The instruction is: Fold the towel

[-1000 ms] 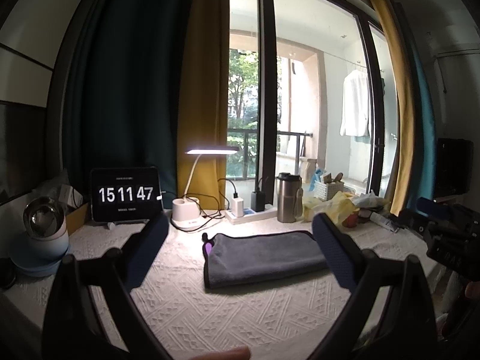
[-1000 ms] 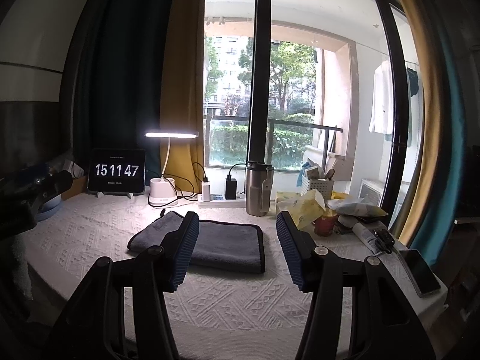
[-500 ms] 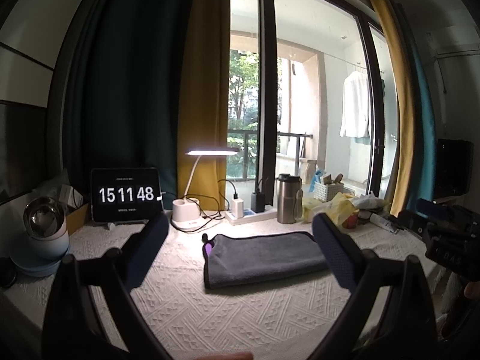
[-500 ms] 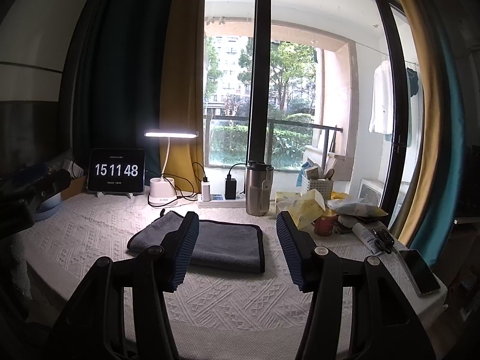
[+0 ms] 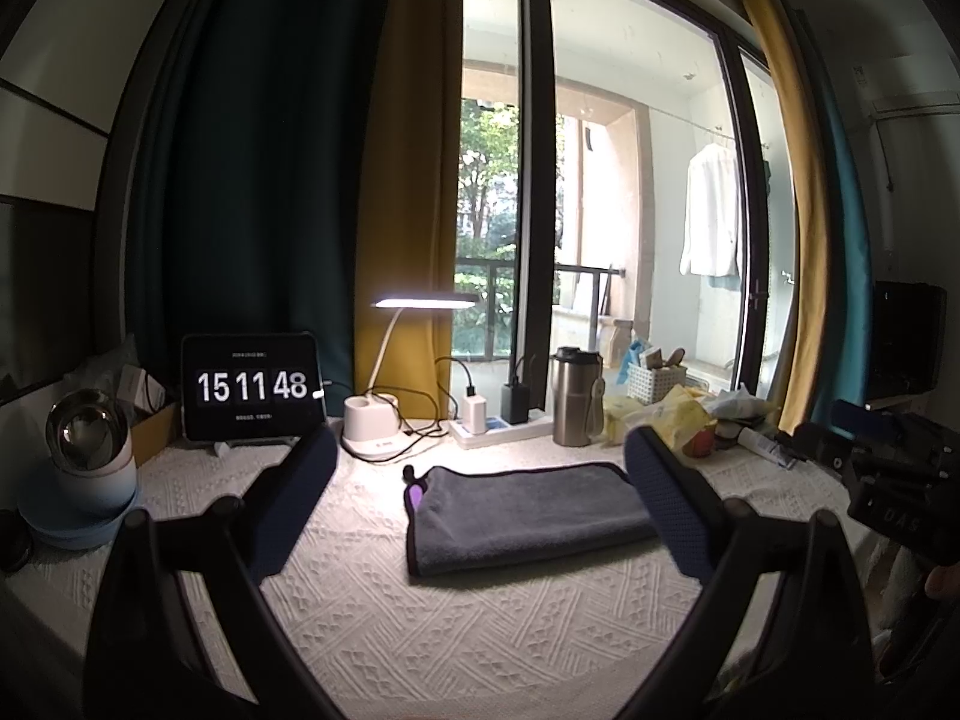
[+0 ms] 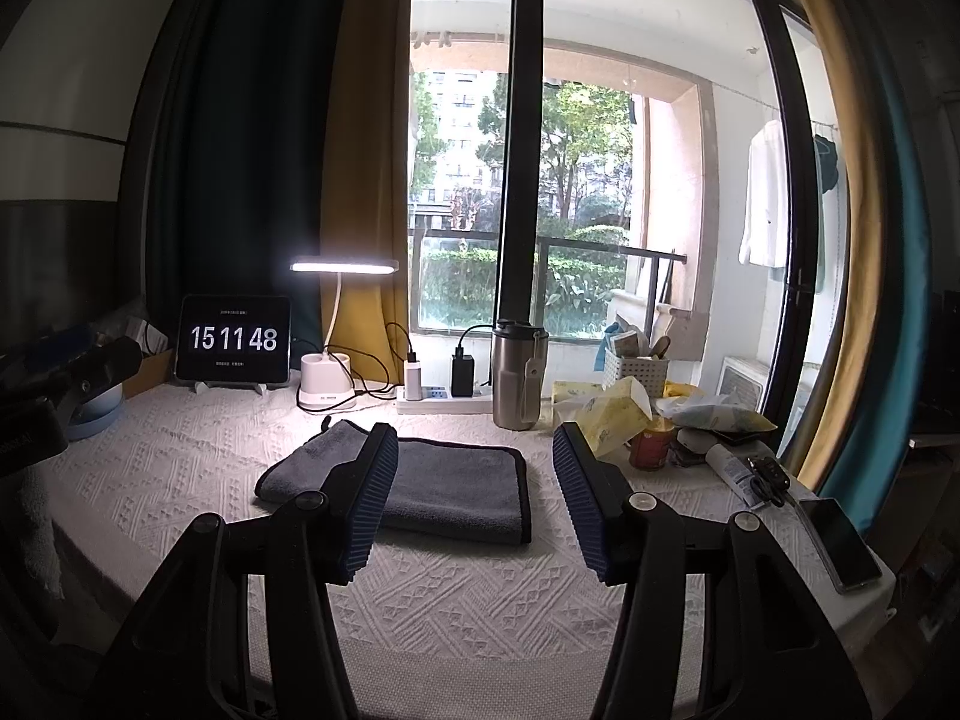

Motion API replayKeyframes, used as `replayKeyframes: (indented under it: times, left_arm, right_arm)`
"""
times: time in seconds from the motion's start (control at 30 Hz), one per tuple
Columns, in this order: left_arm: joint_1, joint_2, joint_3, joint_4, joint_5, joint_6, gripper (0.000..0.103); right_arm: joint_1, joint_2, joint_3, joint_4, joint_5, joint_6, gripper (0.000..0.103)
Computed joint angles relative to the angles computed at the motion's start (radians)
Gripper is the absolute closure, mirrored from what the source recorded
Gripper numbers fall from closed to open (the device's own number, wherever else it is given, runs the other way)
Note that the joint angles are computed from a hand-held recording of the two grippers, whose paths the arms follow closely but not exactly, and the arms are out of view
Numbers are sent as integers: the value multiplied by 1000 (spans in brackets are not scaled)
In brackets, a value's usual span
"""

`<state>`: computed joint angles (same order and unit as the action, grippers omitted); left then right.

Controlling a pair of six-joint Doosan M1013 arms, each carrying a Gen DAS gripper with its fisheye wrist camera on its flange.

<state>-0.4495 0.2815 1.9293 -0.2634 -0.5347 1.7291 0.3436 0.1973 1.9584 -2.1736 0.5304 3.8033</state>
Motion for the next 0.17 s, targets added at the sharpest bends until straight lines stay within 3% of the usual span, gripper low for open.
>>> replayKeyframes:
  times: [0.17]
  left_arm:
    - [-1,5,-15,10,46,-3,5]
  right_arm:
    - [-3,2,0,-14,-14,17,46]
